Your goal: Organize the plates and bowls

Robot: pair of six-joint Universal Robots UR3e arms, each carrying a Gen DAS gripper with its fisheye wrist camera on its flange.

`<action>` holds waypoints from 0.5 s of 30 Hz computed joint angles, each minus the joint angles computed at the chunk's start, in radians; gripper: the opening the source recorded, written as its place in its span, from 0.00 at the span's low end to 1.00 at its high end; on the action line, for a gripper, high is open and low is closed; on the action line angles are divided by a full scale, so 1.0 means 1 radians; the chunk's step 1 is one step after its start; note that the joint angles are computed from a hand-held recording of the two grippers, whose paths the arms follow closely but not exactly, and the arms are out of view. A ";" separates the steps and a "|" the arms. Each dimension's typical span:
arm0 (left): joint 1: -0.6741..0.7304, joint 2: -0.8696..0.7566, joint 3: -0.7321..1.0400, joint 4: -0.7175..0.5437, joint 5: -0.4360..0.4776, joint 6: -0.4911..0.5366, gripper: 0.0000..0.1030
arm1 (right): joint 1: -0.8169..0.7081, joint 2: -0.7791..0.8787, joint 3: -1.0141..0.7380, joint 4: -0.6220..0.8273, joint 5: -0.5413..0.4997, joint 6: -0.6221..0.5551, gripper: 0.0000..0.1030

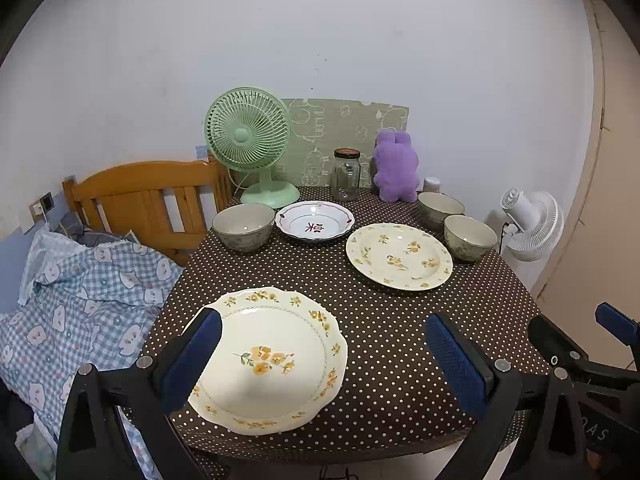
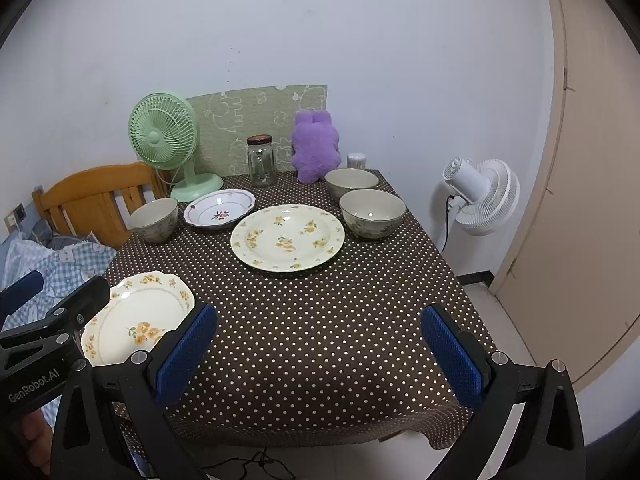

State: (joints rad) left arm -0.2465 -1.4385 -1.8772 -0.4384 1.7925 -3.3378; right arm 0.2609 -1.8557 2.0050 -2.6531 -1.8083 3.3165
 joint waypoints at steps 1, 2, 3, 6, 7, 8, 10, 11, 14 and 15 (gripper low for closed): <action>-0.001 0.000 0.001 -0.001 0.000 0.000 0.99 | 0.000 -0.002 0.002 -0.001 -0.001 0.002 1.00; -0.002 -0.002 0.002 -0.003 0.001 -0.001 0.99 | -0.002 -0.002 0.001 0.001 0.000 0.001 1.00; -0.004 -0.002 0.002 -0.003 0.002 -0.001 0.99 | -0.003 -0.004 0.002 0.002 0.001 0.003 1.00; -0.008 -0.003 0.003 -0.002 0.004 -0.001 0.99 | -0.008 -0.012 0.010 0.003 0.004 0.004 1.00; -0.009 -0.003 0.004 -0.002 0.004 -0.001 0.99 | -0.013 -0.015 0.011 0.006 0.009 0.002 1.00; -0.011 -0.005 0.004 -0.001 0.005 -0.001 0.99 | -0.018 -0.016 0.008 0.010 0.012 0.000 1.00; -0.013 -0.007 0.004 0.001 0.008 -0.002 0.99 | -0.019 -0.018 0.009 0.011 0.012 0.000 1.00; -0.014 -0.007 0.004 0.002 0.009 -0.002 0.99 | -0.021 -0.018 0.008 0.014 0.013 0.000 1.00; -0.013 -0.006 0.004 0.001 0.007 -0.002 0.99 | -0.027 -0.022 0.010 0.015 0.018 -0.003 1.00; -0.013 -0.007 0.004 0.001 0.008 -0.003 0.99 | -0.029 -0.024 0.013 0.014 0.021 -0.005 1.00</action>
